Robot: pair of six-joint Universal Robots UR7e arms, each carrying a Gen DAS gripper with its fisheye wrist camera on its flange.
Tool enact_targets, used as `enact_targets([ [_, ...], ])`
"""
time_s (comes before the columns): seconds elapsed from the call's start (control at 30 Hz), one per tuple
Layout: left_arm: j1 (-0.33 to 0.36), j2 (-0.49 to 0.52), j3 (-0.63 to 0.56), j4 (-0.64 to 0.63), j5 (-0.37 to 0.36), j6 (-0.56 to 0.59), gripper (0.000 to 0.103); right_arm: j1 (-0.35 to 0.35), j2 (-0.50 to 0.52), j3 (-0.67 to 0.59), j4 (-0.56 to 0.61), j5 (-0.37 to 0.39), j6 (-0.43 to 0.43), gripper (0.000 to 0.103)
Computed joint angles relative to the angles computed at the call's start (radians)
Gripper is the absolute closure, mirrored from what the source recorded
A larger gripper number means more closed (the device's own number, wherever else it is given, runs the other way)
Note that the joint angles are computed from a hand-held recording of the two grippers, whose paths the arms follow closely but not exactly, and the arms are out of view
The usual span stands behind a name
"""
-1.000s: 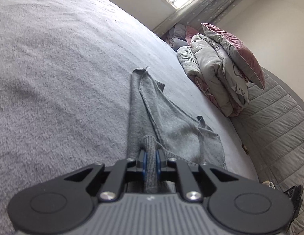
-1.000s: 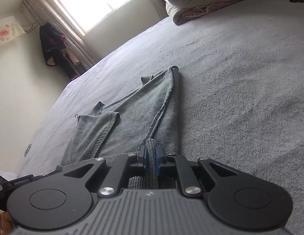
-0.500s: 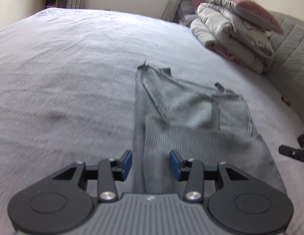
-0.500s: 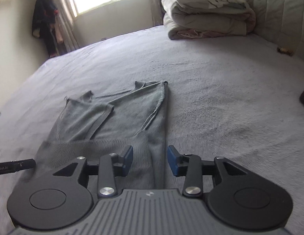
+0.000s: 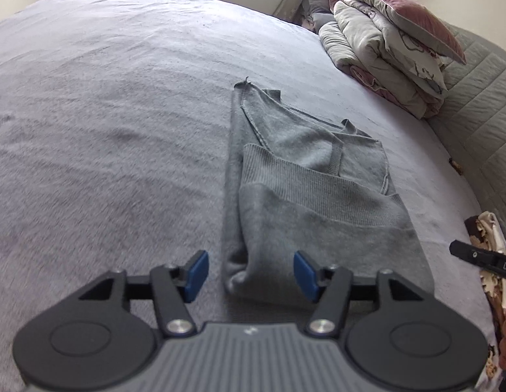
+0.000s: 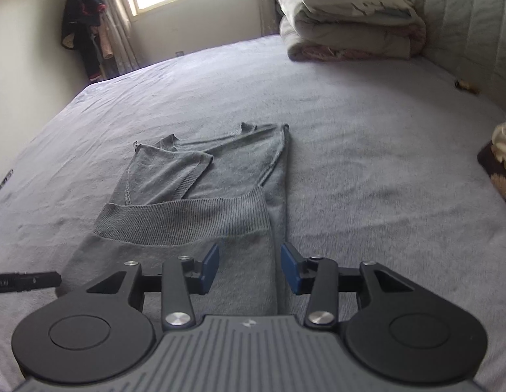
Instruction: Fold clothes
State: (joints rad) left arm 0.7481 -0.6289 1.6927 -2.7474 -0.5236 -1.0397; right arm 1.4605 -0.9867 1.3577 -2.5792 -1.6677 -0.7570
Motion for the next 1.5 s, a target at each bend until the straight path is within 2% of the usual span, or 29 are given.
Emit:
enact_targets([
  [0.13, 0.02, -0.002, 0.049, -0.153, -0.045, 0.014, 0.046, -0.022, -0.002, 0.013, 0.006, 0.012, 0.026, 0.056],
  [0.27, 0.045, -0.003, 0.072, -0.273, -0.111, 0.023, 0.064, -0.048, 0.019, 0.005, 0.009, 0.006, 0.067, 0.057],
  [0.37, 0.048, 0.003, 0.081, -0.368, -0.133, 0.067, 0.066, -0.056, 0.036, -0.023, 0.051, 0.013, 0.105, 0.059],
  [0.43, 0.051, 0.007, 0.075, -0.365, -0.136, 0.078, 0.068, -0.06, 0.044, -0.044, 0.086, 0.031, 0.124, 0.062],
  [0.47, 0.053, 0.009, 0.07, -0.354, -0.136, 0.079, 0.07, -0.061, 0.047, -0.05, 0.095, 0.038, 0.126, 0.065],
  [0.5, 0.057, 0.011, 0.065, -0.336, -0.139, 0.077, 0.072, -0.06, 0.054, -0.057, 0.103, 0.037, 0.127, 0.076],
  [0.53, 0.062, 0.013, 0.06, -0.325, -0.141, 0.076, 0.076, -0.06, 0.06, -0.064, 0.111, 0.035, 0.128, 0.083],
  [0.57, 0.067, 0.017, 0.054, -0.313, -0.139, 0.071, 0.08, -0.058, 0.067, -0.071, 0.116, 0.03, 0.13, 0.087],
  [0.6, 0.072, 0.021, 0.047, -0.291, -0.133, 0.06, 0.081, -0.056, 0.078, -0.077, 0.112, 0.015, 0.132, 0.087],
  [0.67, 0.083, 0.028, 0.032, -0.241, -0.127, 0.05, 0.081, -0.054, 0.095, -0.083, 0.096, -0.004, 0.106, 0.088],
  [0.8, 0.095, 0.025, 0.028, -0.256, -0.145, 0.087, 0.077, -0.051, 0.109, -0.093, 0.086, -0.014, 0.055, 0.088],
  [0.87, 0.101, 0.014, 0.046, -0.301, -0.175, 0.099, 0.077, -0.056, 0.108, -0.119, 0.136, -0.007, 0.085, 0.086],
  [1.0, 0.12, -0.003, 0.074, -0.381, -0.242, 0.131, 0.073, -0.066, 0.109, -0.178, 0.244, 0.01, 0.146, 0.074],
  [1.17, 0.15, -0.013, 0.107, -0.496, -0.337, 0.147, 0.064, -0.089, 0.127, -0.283, 0.463, 0.059, 0.264, 0.073],
  [1.37, 0.178, -0.008, 0.118, -0.578, -0.411, 0.148, 0.063, -0.102, 0.163, -0.361, 0.57, 0.09, 0.309, 0.072],
  [1.5, 0.201, 0.014, 0.111, -0.659, -0.456, 0.15, 0.063, -0.11, 0.173, -0.379, 0.596, 0.126, 0.306, 0.072],
])
